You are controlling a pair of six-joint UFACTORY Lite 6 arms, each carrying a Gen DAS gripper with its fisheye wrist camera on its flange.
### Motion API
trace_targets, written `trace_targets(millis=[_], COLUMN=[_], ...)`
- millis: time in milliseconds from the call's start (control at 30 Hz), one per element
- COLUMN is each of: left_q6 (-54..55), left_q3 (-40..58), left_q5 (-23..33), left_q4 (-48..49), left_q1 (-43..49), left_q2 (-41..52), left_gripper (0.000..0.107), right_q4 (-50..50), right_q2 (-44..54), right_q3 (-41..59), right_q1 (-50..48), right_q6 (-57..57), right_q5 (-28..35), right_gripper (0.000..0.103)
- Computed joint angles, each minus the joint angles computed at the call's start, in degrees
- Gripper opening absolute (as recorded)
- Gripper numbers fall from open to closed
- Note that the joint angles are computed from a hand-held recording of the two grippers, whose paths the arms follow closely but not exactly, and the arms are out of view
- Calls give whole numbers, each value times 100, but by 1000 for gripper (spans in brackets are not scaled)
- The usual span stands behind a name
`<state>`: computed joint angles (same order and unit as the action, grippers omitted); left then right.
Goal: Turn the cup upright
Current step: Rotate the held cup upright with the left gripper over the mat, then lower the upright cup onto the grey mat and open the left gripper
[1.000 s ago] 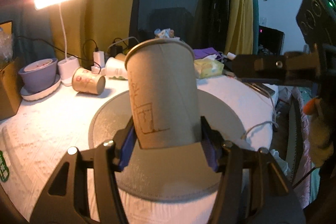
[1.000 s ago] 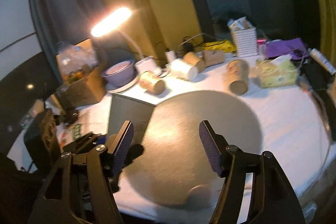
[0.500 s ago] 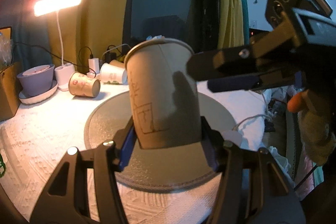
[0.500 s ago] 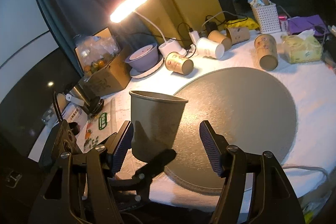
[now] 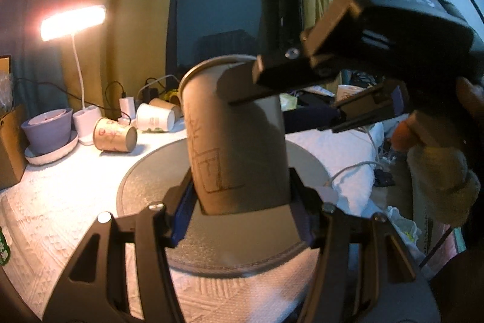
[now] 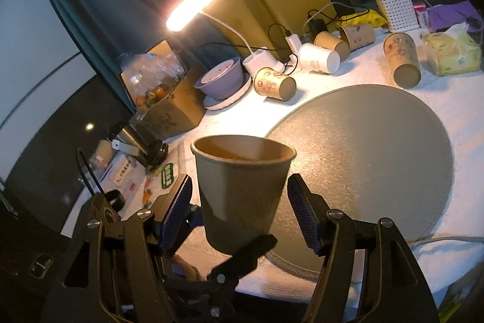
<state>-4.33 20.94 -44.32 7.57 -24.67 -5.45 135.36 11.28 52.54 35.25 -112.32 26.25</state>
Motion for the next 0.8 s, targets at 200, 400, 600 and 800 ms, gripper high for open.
trace_targets(millis=[200, 400, 600, 800], left_q6=[73, 85, -194, -702], left_q3=[-96, -83, 152, 316], left_q5=[-87, -43, 364, 710], left_q4=[-10, -37, 270, 692], left_q1=[-46, -33, 83, 392], left_q2=[-83, -79, 70, 159], left_gripper=[58, 58, 69, 77], right_q4=[-400, -547, -554, -166], right_q2=[36, 150, 295, 489], right_q3=[-22, 89, 316, 672], right_q1=[-141, -134, -53, 16], right_q6=[357, 457, 368, -108], right_q5=[233, 217, -58, -462], right_gripper=[69, 67, 66, 66])
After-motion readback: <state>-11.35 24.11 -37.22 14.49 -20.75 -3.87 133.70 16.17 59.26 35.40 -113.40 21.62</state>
